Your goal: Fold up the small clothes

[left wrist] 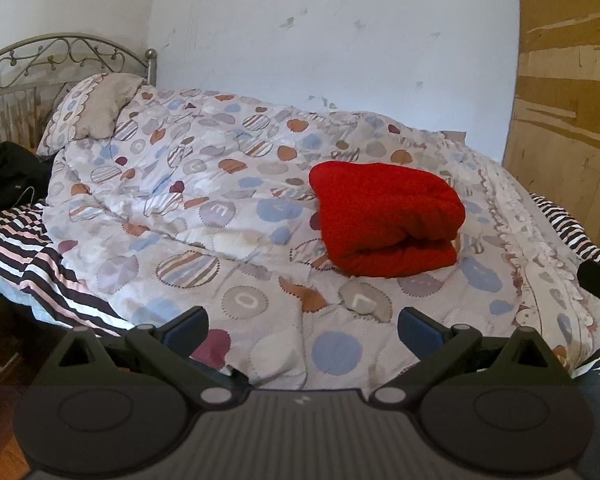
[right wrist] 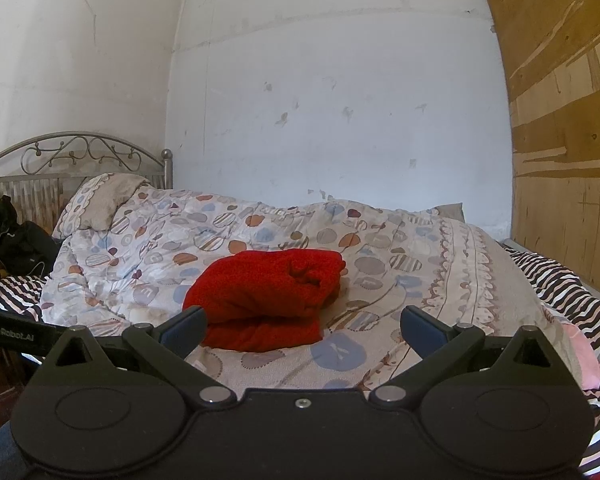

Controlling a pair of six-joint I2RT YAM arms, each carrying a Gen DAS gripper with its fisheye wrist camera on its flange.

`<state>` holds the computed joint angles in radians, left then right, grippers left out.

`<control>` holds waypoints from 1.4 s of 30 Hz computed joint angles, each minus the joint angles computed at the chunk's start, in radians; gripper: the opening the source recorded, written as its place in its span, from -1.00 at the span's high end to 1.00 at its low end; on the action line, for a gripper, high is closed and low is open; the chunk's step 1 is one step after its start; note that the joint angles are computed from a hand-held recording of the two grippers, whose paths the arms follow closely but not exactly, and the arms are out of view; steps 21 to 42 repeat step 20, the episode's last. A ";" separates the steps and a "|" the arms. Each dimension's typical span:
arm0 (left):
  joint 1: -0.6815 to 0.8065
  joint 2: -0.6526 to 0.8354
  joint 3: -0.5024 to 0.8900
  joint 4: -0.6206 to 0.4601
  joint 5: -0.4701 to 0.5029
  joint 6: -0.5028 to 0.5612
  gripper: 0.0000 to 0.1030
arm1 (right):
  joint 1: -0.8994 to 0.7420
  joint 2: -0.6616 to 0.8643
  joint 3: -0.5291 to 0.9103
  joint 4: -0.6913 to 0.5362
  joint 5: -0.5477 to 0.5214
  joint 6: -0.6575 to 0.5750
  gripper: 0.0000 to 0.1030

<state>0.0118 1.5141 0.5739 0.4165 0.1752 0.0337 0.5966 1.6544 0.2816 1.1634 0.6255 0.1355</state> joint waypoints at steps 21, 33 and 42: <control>-0.015 -0.017 0.008 -0.017 0.010 0.013 -0.99 | 0.008 0.016 -0.002 0.012 0.006 0.005 -0.99; -0.015 -0.017 0.008 -0.017 0.010 0.013 -0.99 | 0.008 0.016 -0.002 0.012 0.006 0.005 -0.99; -0.015 -0.017 0.008 -0.017 0.010 0.013 -0.99 | 0.008 0.016 -0.002 0.012 0.006 0.005 -0.99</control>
